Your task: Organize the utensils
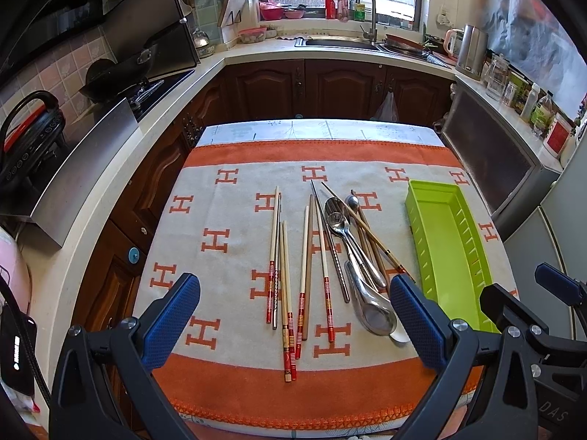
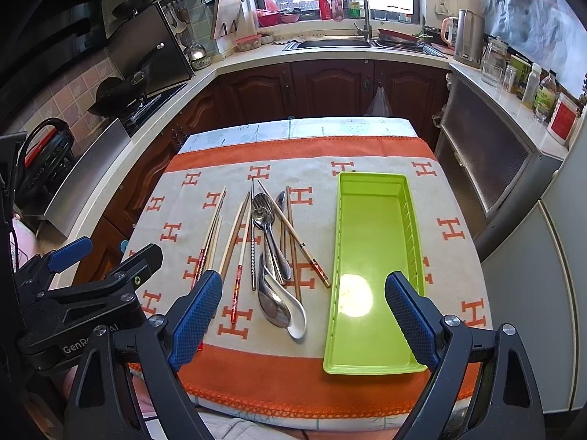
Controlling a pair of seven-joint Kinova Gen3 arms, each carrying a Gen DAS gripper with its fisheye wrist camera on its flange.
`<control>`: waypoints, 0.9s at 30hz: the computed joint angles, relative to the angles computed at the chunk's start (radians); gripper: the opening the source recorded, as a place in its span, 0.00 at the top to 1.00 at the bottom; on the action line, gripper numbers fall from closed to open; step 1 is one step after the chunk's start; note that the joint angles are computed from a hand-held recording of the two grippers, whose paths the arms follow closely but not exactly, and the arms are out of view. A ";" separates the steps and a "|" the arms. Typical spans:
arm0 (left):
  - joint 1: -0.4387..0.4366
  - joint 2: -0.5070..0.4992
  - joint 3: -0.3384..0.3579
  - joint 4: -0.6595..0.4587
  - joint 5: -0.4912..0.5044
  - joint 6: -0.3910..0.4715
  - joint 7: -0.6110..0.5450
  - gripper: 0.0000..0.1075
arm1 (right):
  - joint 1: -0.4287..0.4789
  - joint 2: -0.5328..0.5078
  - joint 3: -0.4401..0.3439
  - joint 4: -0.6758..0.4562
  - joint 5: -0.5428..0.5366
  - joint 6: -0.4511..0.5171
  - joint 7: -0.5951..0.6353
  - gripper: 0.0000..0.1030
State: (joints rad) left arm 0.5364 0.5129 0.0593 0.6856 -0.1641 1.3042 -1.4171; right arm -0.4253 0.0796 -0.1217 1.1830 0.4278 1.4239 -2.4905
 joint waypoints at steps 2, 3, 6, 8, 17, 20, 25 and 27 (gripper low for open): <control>-0.002 -0.001 0.000 0.002 0.001 -0.001 -0.001 0.05 | 0.000 0.000 0.000 0.000 -0.001 0.000 0.000 0.11; 0.000 0.000 0.000 0.000 0.001 0.000 0.000 0.05 | 0.001 0.000 0.000 0.000 -0.002 -0.001 0.001 0.11; 0.000 0.001 0.000 -0.001 0.001 0.002 0.000 0.05 | 0.001 0.000 -0.001 0.005 -0.003 -0.005 -0.003 0.11; -0.004 -0.004 0.000 0.011 0.002 -0.004 -0.002 0.05 | 0.000 -0.002 -0.002 0.014 -0.003 -0.011 -0.009 0.11; -0.010 -0.019 0.002 0.051 0.001 -0.026 -0.001 0.05 | 0.002 0.007 0.000 0.024 -0.025 -0.027 -0.014 0.11; -0.013 -0.014 0.004 0.046 0.002 -0.016 -0.002 0.05 | 0.006 0.014 0.004 0.019 -0.038 -0.031 -0.007 0.11; -0.012 0.023 0.002 -0.016 0.006 0.026 -0.005 0.05 | 0.019 0.030 0.017 0.005 -0.062 -0.033 0.018 0.11; -0.016 0.037 0.003 -0.041 0.014 0.039 -0.007 0.05 | 0.030 0.036 0.023 0.000 -0.082 -0.041 0.037 0.11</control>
State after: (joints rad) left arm 0.5206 0.5495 0.0621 0.6448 -0.1503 1.3430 -1.4238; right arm -0.3953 0.1160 -0.0985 1.1825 0.3456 1.3832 -2.4531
